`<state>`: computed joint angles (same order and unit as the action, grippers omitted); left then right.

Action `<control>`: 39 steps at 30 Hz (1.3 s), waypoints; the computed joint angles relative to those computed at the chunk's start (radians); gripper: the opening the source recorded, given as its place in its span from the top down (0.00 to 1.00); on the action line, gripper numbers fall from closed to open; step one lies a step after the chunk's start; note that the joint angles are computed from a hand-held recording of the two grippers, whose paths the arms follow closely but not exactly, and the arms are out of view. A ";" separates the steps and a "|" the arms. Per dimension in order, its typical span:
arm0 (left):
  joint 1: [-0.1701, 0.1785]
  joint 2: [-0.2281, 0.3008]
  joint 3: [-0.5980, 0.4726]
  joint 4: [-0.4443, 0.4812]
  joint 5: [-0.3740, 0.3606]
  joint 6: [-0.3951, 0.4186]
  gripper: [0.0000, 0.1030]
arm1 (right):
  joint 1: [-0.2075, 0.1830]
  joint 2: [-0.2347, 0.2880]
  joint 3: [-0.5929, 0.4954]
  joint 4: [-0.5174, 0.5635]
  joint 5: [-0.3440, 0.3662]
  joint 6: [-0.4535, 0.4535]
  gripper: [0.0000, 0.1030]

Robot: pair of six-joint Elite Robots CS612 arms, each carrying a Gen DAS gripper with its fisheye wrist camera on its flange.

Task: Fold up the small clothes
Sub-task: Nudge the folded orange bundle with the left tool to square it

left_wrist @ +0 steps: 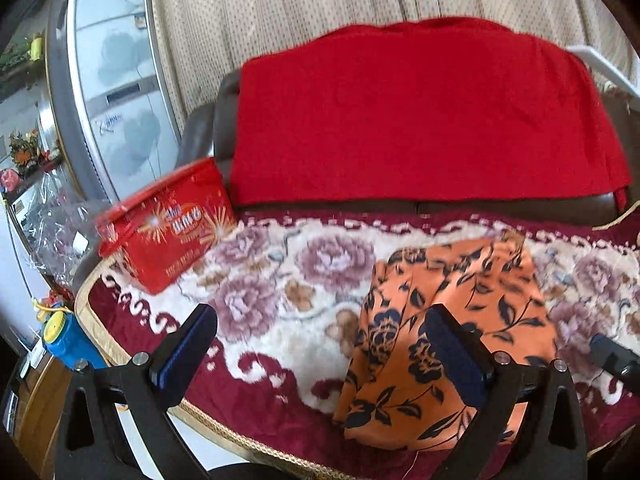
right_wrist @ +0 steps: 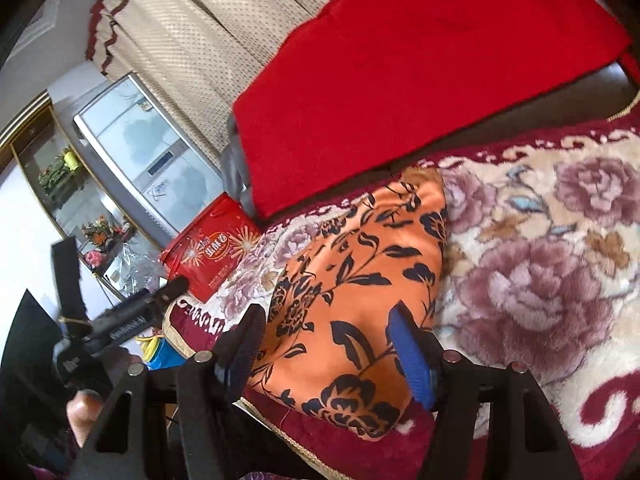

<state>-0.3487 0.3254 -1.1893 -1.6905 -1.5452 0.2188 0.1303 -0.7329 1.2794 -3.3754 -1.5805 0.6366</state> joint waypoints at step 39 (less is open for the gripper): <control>0.010 -0.023 0.089 -0.036 -0.033 -0.037 0.00 | -0.005 0.005 -0.006 0.000 0.011 0.032 0.34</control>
<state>-0.3390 0.3020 -1.1005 -1.7269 -1.5784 0.1819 0.1254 -0.7275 1.2739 -3.3756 -1.5697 0.6691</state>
